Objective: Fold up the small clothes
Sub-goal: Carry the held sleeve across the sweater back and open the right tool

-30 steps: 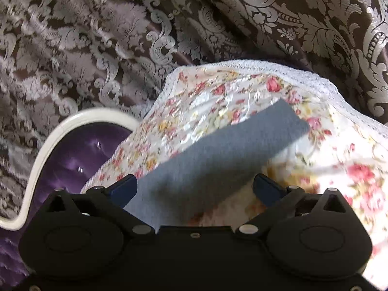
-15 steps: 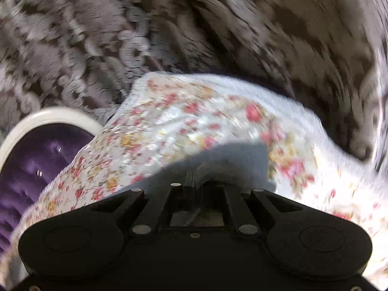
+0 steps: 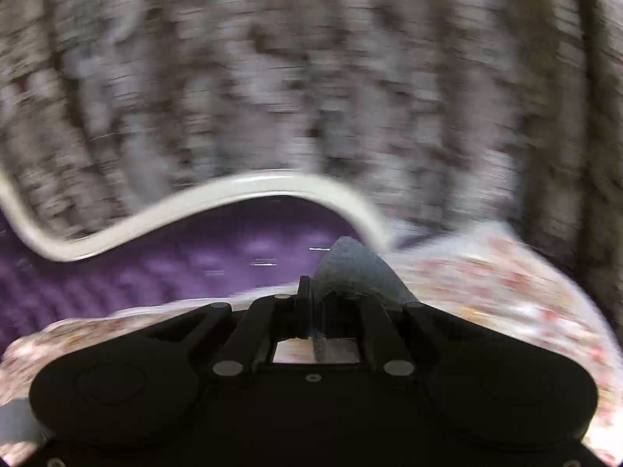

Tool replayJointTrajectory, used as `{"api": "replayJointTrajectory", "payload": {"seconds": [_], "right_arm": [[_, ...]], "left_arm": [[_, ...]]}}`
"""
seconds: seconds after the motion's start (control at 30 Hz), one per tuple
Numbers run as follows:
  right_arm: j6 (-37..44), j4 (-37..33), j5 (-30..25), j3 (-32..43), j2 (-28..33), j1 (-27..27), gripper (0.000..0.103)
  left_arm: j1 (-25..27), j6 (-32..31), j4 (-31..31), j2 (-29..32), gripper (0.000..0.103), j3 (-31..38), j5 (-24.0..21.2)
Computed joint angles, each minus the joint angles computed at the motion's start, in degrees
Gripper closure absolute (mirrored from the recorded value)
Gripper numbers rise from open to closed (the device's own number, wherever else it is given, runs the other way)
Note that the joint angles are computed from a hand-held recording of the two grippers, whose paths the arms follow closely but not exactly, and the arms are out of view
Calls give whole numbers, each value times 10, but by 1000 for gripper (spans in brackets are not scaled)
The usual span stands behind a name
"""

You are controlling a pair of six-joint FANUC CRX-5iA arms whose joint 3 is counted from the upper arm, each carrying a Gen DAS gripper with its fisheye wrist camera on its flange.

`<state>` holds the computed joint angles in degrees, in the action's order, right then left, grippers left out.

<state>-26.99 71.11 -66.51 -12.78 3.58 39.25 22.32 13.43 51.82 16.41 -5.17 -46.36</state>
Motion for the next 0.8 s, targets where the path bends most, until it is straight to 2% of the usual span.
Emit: {"api": "replayJointTrajectory", "payload": {"seconds": [0.17,0.33,0.5,0.6,0.67,0.77,0.8], "right_arm": [[79,20,123,142,122,-19,92],[191,-48,205,311,264,-16,92],[335,-167,209,492,396,-1,92],[394,-201,175,570,452,15,92],[420,-217,174,589,471,18,90],[383,-205,252,496,425,20,77],[366,-194,286,462,407,17,55]], "left_arm": [[22,4,-3,8,16,14,-8],[39,13,-12,17,16,26,-8],[51,30,-30,27,16,37,-9],[55,36,-37,31,16,43,-10],[54,38,-39,34,16,47,-11],[50,30,-35,34,16,50,-11],[48,24,-31,34,16,50,-11]]}}
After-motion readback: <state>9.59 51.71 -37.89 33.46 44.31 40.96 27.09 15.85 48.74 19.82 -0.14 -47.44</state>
